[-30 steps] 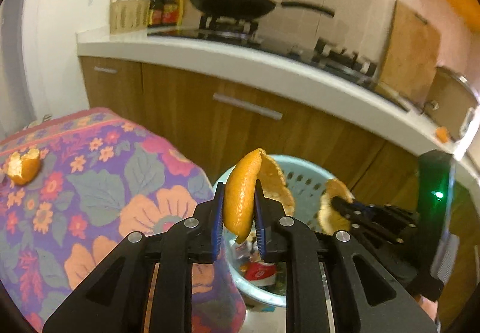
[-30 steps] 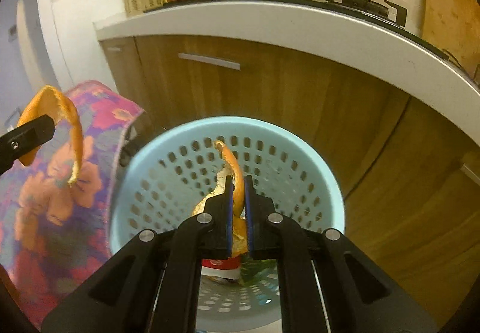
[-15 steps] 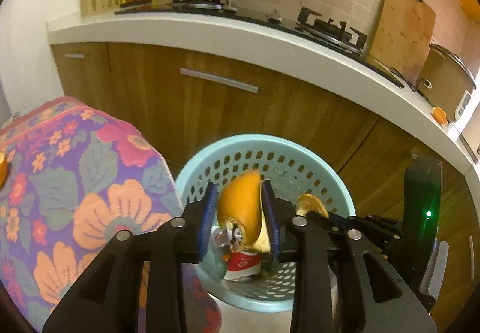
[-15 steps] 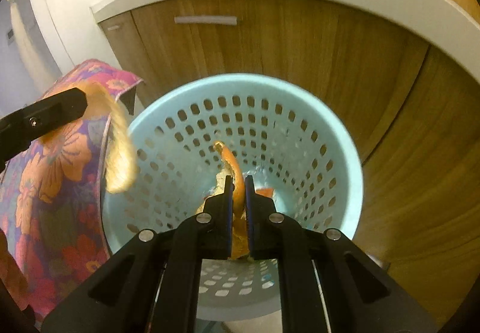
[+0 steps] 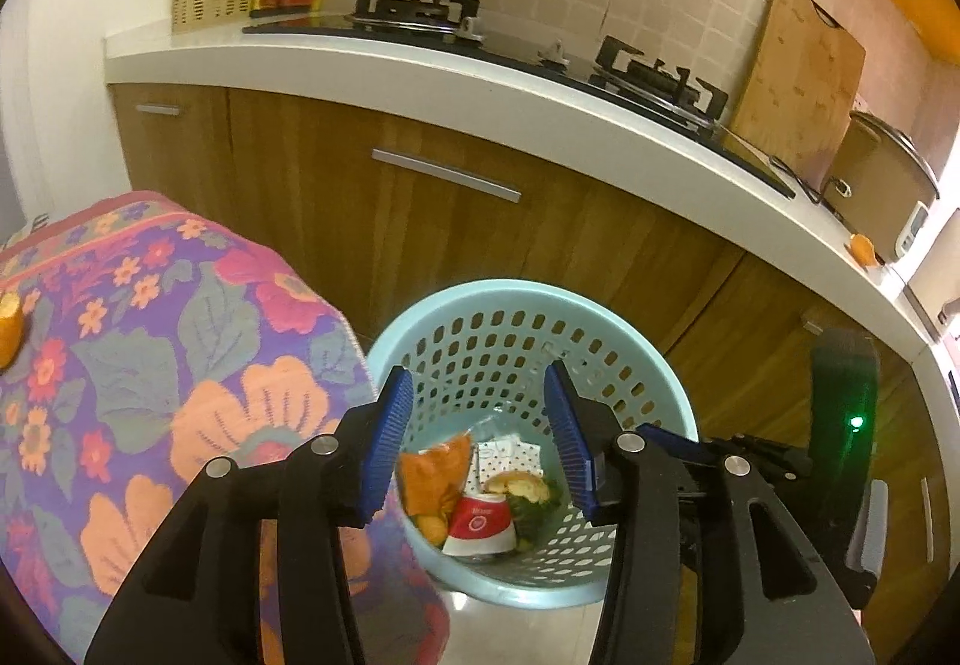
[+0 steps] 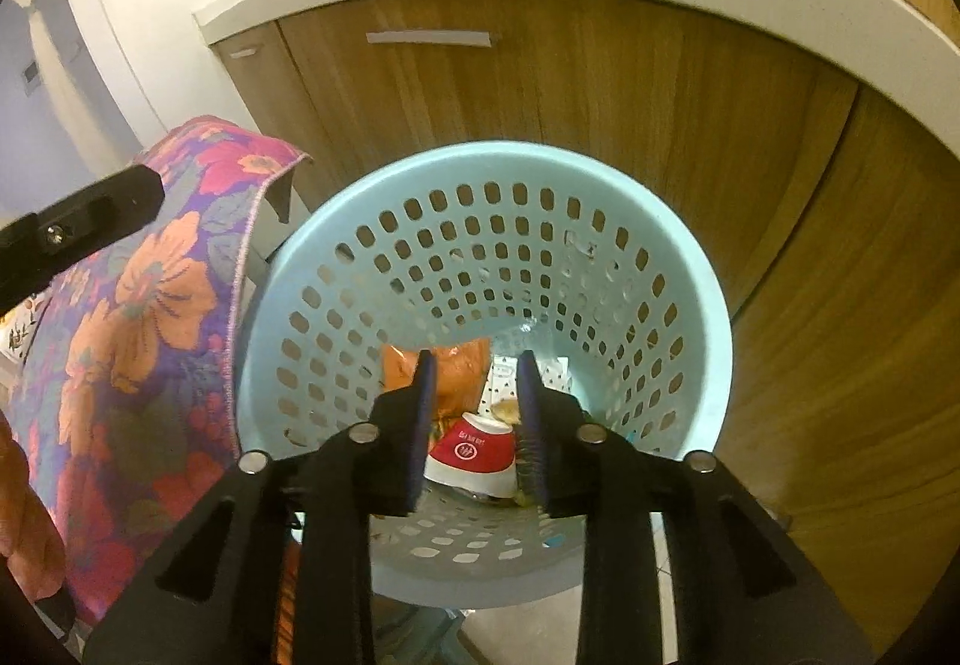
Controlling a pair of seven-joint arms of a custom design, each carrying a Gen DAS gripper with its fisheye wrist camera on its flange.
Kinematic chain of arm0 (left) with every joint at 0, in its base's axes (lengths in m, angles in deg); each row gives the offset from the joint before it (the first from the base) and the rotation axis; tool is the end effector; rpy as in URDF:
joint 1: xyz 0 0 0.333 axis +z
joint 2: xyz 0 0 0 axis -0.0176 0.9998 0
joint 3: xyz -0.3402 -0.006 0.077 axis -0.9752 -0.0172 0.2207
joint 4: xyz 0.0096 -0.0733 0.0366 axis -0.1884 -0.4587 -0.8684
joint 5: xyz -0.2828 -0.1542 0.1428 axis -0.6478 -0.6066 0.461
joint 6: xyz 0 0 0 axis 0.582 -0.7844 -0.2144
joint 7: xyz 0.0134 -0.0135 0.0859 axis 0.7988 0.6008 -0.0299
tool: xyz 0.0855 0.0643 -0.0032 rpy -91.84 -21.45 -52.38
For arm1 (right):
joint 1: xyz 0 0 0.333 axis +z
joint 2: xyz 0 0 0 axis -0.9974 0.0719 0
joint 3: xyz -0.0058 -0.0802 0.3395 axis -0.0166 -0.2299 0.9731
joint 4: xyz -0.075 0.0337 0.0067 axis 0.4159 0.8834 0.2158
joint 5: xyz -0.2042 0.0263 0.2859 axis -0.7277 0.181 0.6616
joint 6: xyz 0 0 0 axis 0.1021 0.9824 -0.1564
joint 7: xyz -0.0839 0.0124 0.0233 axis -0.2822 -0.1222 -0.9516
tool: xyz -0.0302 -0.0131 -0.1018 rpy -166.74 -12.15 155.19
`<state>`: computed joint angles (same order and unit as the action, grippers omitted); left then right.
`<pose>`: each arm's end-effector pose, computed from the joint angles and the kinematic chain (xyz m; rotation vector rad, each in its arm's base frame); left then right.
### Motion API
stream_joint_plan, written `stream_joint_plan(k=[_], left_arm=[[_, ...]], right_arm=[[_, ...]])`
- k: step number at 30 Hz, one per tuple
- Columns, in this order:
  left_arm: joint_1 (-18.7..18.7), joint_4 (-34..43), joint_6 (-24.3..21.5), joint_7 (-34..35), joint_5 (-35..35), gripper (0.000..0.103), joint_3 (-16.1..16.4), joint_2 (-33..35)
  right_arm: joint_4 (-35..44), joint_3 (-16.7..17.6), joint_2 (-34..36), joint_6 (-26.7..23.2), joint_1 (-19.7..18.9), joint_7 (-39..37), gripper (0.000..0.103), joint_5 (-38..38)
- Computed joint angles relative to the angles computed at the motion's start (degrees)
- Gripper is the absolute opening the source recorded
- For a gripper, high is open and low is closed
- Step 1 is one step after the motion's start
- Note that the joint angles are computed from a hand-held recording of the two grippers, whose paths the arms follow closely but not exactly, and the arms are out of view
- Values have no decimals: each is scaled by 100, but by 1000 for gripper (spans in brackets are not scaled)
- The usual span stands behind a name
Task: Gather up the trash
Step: 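Move both open tools back over the table toward the bottle and peel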
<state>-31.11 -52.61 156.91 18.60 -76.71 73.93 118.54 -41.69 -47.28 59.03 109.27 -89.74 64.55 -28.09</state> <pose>0.6815 -0.2528 0.3525 -1.8512 1.7531 -1.0027 0.7090 0.1598 0.2985 -1.9872 1.5096 -0.2956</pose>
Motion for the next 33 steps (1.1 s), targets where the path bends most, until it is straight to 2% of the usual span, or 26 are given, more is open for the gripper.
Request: stream_joint_plan(k=[4,5,6,7,9,10,13,15,19,21,24,29,33], left_arm=[[-18,-428,369,31,-158,47,7,-233],[-108,-519,433,44,-236,48,111,-277],[-303,-599,468,13,-312,49,343,-304],[-696,-743,561,140,-558,51,775,-331],[-1135,-952,700,174,-633,58,1271,-389],[-1311,-1069,783,260,-722,59,1449,-441],[-1616,-1405,1049,513,-1001,63,1734,-642],[-1699,-1557,1187,661,-1188,68,1800,-747],[-2179,-1937,1481,1012,-1750,69,2281,-898],[-2349,-2112,1609,1230,-1973,70,2429,-976],[-2749,-2484,1870,1606,-2480,78,2815,-1085],[-3357,-3162,2288,2428,-3462,79,3484,-1274],[-3240,-3668,2707,2786,-3833,82,3479,-1638]], right_arm=[[-214,138,-145,227,-64,-72,26,-35],[-257,173,-170,275,-86,-79,26,-57],[-321,193,-219,348,-86,-67,27,-82],[-369,210,-260,400,-85,-44,29,-111],[-474,268,-347,523,-98,18,46,-170],[-525,321,-381,608,-123,45,47,-206],[-682,537,-492,817,-236,114,47,-384],[-760,647,-565,918,-270,184,47,-532],[-849,769,-686,1076,-226,334,48,-861],[-802,939,-674,1075,-254,337,48,-1045],[-742,941,-734,1147,-37,409,47,-1256],[-381,899,-644,1027,415,482,47,-1433],[163,1296,-326,607,575,182,48,-1373]])
